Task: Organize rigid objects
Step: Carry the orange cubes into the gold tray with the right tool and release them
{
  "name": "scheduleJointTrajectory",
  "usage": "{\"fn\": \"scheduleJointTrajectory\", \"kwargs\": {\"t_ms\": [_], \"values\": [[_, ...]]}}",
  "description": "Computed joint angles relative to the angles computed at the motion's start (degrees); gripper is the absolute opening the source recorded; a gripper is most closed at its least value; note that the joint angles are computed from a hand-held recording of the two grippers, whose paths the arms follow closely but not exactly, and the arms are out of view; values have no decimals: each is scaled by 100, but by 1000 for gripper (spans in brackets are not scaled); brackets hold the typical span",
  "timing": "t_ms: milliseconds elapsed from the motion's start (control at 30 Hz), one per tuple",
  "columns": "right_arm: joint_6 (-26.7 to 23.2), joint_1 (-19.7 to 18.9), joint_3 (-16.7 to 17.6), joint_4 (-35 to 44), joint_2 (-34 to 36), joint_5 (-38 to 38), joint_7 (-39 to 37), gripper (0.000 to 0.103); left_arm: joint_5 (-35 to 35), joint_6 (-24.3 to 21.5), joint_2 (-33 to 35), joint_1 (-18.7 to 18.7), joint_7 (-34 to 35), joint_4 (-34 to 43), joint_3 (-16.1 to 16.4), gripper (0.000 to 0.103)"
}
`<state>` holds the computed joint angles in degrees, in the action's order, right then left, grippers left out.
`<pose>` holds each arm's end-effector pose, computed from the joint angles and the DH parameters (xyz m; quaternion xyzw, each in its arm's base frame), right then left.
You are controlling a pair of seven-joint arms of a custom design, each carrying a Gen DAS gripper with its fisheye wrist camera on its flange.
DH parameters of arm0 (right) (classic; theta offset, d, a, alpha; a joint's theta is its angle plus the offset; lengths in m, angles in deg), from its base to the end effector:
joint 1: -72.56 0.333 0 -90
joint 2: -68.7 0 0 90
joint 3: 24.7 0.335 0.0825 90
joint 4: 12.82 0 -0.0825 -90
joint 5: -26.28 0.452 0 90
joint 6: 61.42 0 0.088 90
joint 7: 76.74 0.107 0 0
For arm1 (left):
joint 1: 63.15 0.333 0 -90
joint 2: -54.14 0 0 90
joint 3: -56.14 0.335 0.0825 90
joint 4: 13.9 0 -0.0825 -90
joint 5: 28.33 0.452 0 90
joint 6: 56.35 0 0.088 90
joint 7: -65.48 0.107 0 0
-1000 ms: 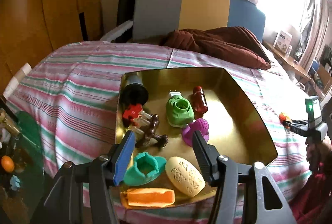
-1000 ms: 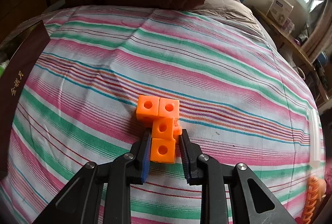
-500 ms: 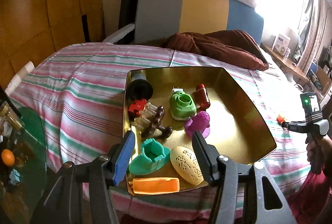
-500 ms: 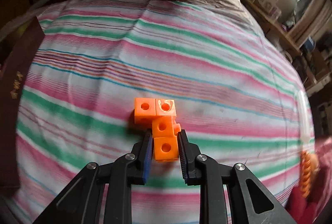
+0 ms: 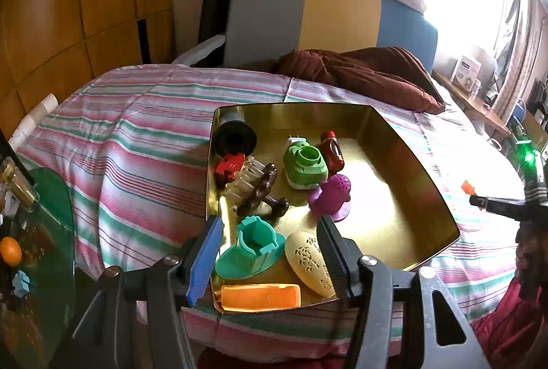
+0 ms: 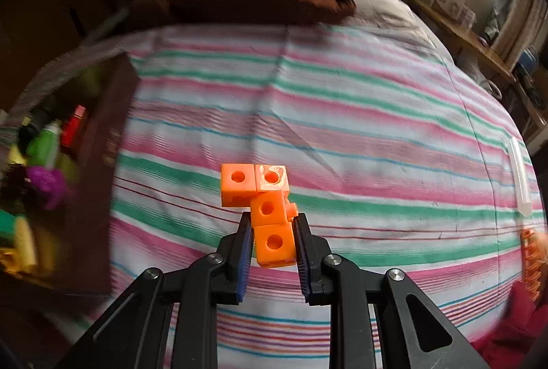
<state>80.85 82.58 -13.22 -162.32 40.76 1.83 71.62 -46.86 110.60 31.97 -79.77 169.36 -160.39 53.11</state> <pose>0.4328 0.1704 0.4276 -0.5517 0.7923 -0.2172 0.1439 0.4821 -0.1521 0.4660 -0.5508 0.7486 -0.3213 0.1814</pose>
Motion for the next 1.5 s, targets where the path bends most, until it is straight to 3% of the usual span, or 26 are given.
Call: {"fn": "scheduleJointTrajectory", "kwargs": {"t_ms": [233, 500, 967, 1233, 1433, 1500], "values": [[470, 125, 243, 350, 38, -208, 82, 23, 4, -20, 10, 23, -30, -18, 14, 58], [1026, 626, 331, 1133, 938, -75, -409, 23, 80, 77, -38, 238, -272, -70, 27, 58], [970, 1438, -29, 2125, 2555, 502, -1157, 24, 334, 69, -4, 420, -511, -107, -4, 58], [1154, 1602, -167, 2049, 2699, 700, -1185, 28, 496, 154, -1, 405, -559, -133, -83, 58], [1296, 1602, -191, 1960, 2664, 751, -1072, 39, 653, 200, -68, 475, -686, -162, -156, 58], [1372, 1592, -190, 1920, 2622, 656, -975, 49, 788, 205, -80, 570, -818, -165, -246, 58]]}}
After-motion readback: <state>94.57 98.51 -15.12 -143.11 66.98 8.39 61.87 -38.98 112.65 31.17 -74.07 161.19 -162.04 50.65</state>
